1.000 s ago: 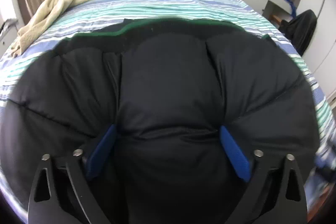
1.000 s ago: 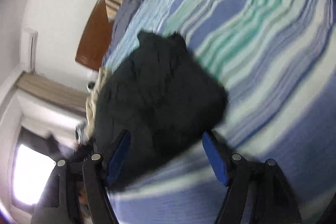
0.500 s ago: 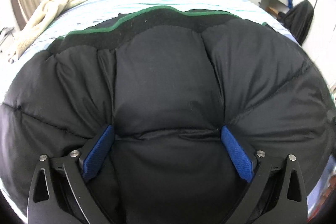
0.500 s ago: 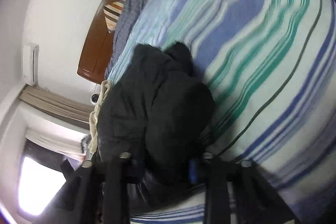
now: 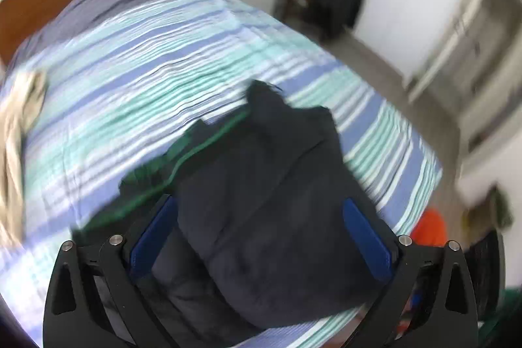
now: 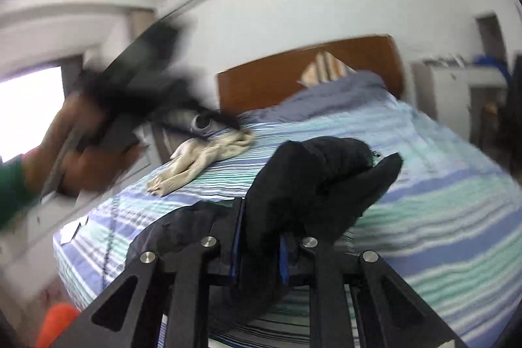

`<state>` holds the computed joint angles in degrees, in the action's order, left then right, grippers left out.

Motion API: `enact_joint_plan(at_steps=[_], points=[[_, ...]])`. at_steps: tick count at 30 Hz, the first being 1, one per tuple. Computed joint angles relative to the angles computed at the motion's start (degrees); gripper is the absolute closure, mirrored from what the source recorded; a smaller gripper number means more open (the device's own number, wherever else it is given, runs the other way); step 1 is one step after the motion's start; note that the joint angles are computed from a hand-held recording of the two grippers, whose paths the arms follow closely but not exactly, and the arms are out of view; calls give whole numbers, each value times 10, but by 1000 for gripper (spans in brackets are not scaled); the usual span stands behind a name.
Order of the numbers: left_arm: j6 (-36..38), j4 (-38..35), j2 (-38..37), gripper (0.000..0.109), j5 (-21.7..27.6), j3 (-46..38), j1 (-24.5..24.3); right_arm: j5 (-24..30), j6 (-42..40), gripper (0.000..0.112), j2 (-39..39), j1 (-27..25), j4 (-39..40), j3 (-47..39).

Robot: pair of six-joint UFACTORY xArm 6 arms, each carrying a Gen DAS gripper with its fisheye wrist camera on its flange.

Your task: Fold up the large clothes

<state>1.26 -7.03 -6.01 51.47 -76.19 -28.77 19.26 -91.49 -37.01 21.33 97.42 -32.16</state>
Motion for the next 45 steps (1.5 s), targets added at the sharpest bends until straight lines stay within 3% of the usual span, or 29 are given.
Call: enact_joint_plan(at_steps=[3, 8, 9, 10, 11, 13, 14, 15, 17, 20, 22, 26, 29, 34, 37, 40, 45], points=[[35, 34, 57, 8, 91, -89, -25, -35, -29, 94, -26, 61, 4, 19], [15, 135, 48, 11, 138, -74, -54, -79, -36, 94, -55, 150, -35, 39], [2, 160, 43, 20, 139, -66, -56, -85, -43, 94, -49, 161, -33, 35], [-26, 198, 34, 56, 142, -48, -57, -73, -58, 94, -37, 153, -25, 27], [-42, 212, 31, 72, 145, -43, -56, -70, -57, 94, -34, 152, -27, 25], [-60, 190, -13, 76, 114, 5, -20, -38, 7, 91, -40, 132, -91, 31], [-59, 175, -34, 76, 100, 27, 2, 14, 56, 87, -50, 100, -134, 38], [-57, 165, -54, 76, 88, 48, 17, 70, 85, 69, -57, 63, -159, 39], [-34, 114, -111, 76, 53, 115, 71, 162, 97, 53, -73, -14, -156, 47], [-2, 44, -167, 74, 13, 201, 150, 227, 149, 54, -20, -93, -171, 14], [3, 15, -199, 73, -12, 264, 201, 229, 186, 70, 46, -106, -187, -30], [19, -42, -230, 67, -60, 341, 255, 225, 222, 82, 133, -75, -198, -105], [52, -90, -252, 61, -80, 379, 281, 213, 253, 82, 186, -32, -227, -154], [68, -151, -227, 60, -104, 405, 318, 122, 374, 82, 333, 74, -420, -214], [67, -167, -206, 55, -140, 428, 327, 82, 357, 85, 380, 95, -422, -218], [72, -205, -193, 52, -165, 443, 327, 153, 419, 85, 418, 68, -453, -263], [105, -251, -203, 52, -177, 462, 332, 267, 537, 85, 444, 69, -686, -369]])
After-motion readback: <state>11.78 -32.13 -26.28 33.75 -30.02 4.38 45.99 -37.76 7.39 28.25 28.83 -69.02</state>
